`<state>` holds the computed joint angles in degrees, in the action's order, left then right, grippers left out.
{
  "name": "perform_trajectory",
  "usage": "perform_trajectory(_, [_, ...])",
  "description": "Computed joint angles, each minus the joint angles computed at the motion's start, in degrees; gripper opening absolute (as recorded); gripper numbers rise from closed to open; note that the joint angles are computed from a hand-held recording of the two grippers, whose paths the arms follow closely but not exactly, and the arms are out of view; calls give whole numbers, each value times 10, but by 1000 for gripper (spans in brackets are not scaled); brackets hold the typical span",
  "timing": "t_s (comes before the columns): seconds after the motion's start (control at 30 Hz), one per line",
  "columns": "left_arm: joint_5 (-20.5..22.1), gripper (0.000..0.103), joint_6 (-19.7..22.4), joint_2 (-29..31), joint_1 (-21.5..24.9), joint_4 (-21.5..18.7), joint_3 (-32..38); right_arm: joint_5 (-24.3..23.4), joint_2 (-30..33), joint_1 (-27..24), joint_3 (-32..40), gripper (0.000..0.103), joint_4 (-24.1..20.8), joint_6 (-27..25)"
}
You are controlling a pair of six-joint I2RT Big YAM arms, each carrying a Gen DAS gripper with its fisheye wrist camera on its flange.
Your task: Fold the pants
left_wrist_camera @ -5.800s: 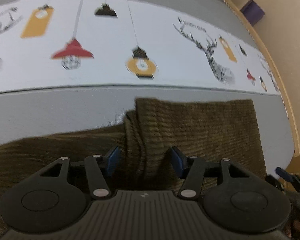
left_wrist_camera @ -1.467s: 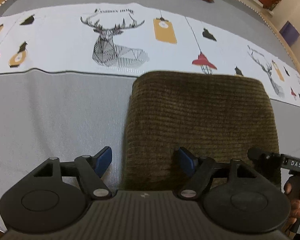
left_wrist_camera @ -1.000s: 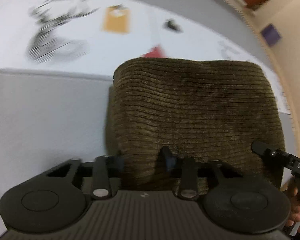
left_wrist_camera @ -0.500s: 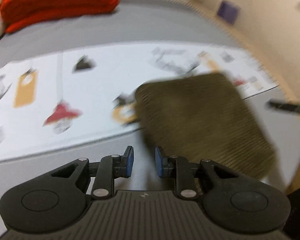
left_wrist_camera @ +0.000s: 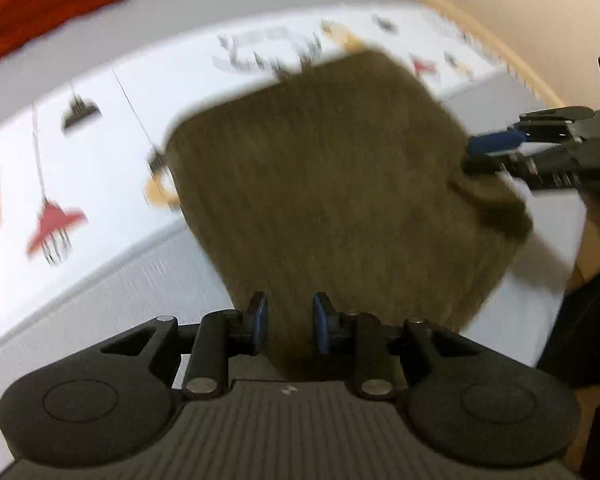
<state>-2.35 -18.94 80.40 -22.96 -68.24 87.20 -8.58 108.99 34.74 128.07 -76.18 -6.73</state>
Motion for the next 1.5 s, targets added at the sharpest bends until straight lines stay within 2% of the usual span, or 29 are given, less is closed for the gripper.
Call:
perform_trajectory(0.1, [-37, 28, -25, -6, -2, 49, -1, 46, -15, 2, -29, 48, 134, 80])
perform_trajectory(0.17, [-60, 28, -47, -5, -3, 72, 0, 86, 5, 3, -8, 48, 169, 110])
perform_trajectory(0.23, [-82, 28, -60, 3, -5, 79, 3, 115, 48, 4, 48, 48, 148, 119])
perform_trajectory(0.27, [-89, 28, -66, 19, -3, 54, 13, 126, 77, 4, 87, 49, 122, 116])
perform_trajectory(0.3, [-90, 33, -72, 40, 2, 14, 31, 135, 93, 4, 100, 51, 108, 109])
perform_trajectory(0.33, [-85, 34, -85, 58, 4, -21, 37, 148, 124, 4, 141, 51, 76, 105])
perform_trajectory(0.37, [-84, 34, -95, 60, 6, -27, 32, 148, 146, 2, 176, 51, 48, 109])
perform_trajectory(0.43, [-91, 34, -92, 58, 5, -23, 32, 120, 185, -6, 245, 53, 2, 135])
perform_trajectory(0.5, [-100, 34, -86, 54, 1, -22, 34, 128, 225, -5, 319, 53, -40, 151])
perform_trajectory(0.57, [-116, 34, -101, 41, -18, -31, 34, 135, 223, -3, 314, 53, -41, 148])
perform_trajectory(0.67, [-134, 34, -85, 21, -28, -19, 22, 140, 231, 1, 338, 53, -62, 160])
perform_trajectory(0.77, [-125, 34, -47, -8, -35, 17, 7, 142, 186, 4, 274, 53, -26, 176])
perform_trajectory(0.87, [-78, 36, 0, -36, -44, 50, -20, 136, 113, 9, 170, 53, 35, 140])
perform_trajectory(0.9, [-66, 37, 18, -36, -47, 43, -27, 119, 88, 9, 136, 53, 48, 125])
perform_trajectory(0.93, [-60, 39, 35, -26, -52, 14, -30, 92, 65, 10, 107, 53, 47, 101])
perform_trajectory(0.97, [-73, 45, 47, -11, -60, -24, -31, 69, 52, 10, 89, 54, 35, 75])
perform_trajectory(1.0, [-90, 54, 52, -4, -67, -44, -35, 56, 44, 12, 77, 54, 9, 38])
perform_trajectory(1.03, [-104, 54, 56, 3, -73, -63, -36, 67, 45, 16, 71, 54, -40, -11])
perform_trajectory(1.07, [-110, 54, 55, 1, -77, -65, -37, 94, 39, 22, 48, 53, -60, -53])
perform_trajectory(1.1, [-115, 53, 49, -3, -79, -64, -35, 125, 21, 29, 9, 53, -51, -97])
perform_trajectory(1.13, [-122, 53, 44, -8, -81, -61, -33, 143, -1, 34, -29, 53, -23, -124])
perform_trajectory(1.17, [-129, 53, 39, -17, -83, -53, -35, 145, -12, 36, -39, 53, -10, -117])
perform_trajectory(1.23, [-133, 53, 27, -31, -84, -37, -38, 124, -22, 29, -36, 53, -5, -63])
perform_trajectory(1.27, [-140, 53, 20, -36, -85, -35, -39, 129, -18, 26, -28, 53, -22, -40])
perform_trajectory(1.3, [-158, 55, 11, -38, -88, -36, -37, 153, -11, 28, -18, 54, -45, -37])
perform_trajectory(1.37, [-207, 69, -14, -44, -97, -42, -29, 185, -16, 31, -22, 57, -54, -27])
perform_trajectory(1.4, [-226, 84, -32, -52, -101, -38, -25, 191, -17, 32, -13, 57, -59, 0])
perform_trajectory(1.43, [-237, 92, -50, -61, -103, -30, -24, 190, -24, 32, -6, 60, -55, 38])
perform_trajectory(1.5, [-253, 93, -92, -78, -109, -12, -20, 163, -60, 29, -22, 78, -7, 126])
